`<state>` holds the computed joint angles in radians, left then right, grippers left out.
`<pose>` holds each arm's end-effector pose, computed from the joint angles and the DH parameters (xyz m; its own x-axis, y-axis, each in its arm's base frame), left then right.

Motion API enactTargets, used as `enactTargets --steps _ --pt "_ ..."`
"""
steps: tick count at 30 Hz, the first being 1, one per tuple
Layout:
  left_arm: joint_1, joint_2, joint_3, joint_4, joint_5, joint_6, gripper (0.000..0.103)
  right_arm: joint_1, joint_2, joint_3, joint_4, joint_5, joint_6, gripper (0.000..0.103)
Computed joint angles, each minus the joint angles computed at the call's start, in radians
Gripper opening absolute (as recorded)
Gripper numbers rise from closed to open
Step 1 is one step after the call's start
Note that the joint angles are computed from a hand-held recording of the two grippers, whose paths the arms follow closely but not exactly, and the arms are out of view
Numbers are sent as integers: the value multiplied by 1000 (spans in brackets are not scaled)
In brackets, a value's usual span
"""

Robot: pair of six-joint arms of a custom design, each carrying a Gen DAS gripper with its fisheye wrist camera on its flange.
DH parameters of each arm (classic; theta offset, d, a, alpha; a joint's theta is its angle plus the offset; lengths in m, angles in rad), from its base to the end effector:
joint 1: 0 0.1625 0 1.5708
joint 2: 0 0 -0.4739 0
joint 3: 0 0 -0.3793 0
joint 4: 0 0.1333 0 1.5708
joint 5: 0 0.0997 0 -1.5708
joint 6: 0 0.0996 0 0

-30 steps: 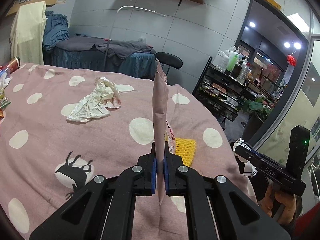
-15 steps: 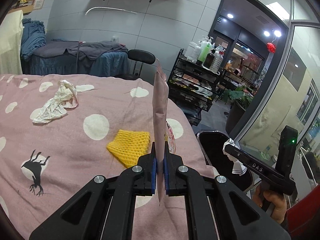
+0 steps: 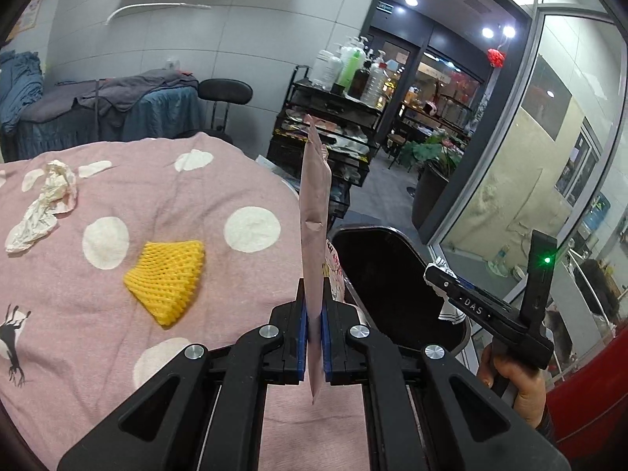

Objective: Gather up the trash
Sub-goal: 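Carry yellow net and tissue into the bin and open right tool while left carries pink bag, then lower the pink chip bag into the black bin and open the left tool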

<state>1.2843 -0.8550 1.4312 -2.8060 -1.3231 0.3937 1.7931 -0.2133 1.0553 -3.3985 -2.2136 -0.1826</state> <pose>-0.0655 -0.7803 0.2981 -0.8123 0.4109 -0.4139 0.5793 0.6505 -0.4911 0.2564 -0.8005 0.0190 -0.8540 0.2080 0.4769 -0.2815 0.5862 -0.7597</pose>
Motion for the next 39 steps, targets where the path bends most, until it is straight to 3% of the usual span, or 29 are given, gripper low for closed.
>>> enactTargets --steps 9,11,13,18,39 --pt "-14 35 -33 88 -15 -3 6 -43 -14 14 43 -39 74 32" --pt "-17 41 -36 95 -16 -1 6 -49 -17 16 59 -34 94 37" --pt "-21 46 -37 103 -16 -2 6 -56 -20 26 62 -19 112 62" --pt "-27 63 -52 133 -12 -6 6 -58 -21 41 41 -15 114 74" --pt "-58 199 -265 378 -17 -14 6 -50 -54 130 -70 -38 116 82"
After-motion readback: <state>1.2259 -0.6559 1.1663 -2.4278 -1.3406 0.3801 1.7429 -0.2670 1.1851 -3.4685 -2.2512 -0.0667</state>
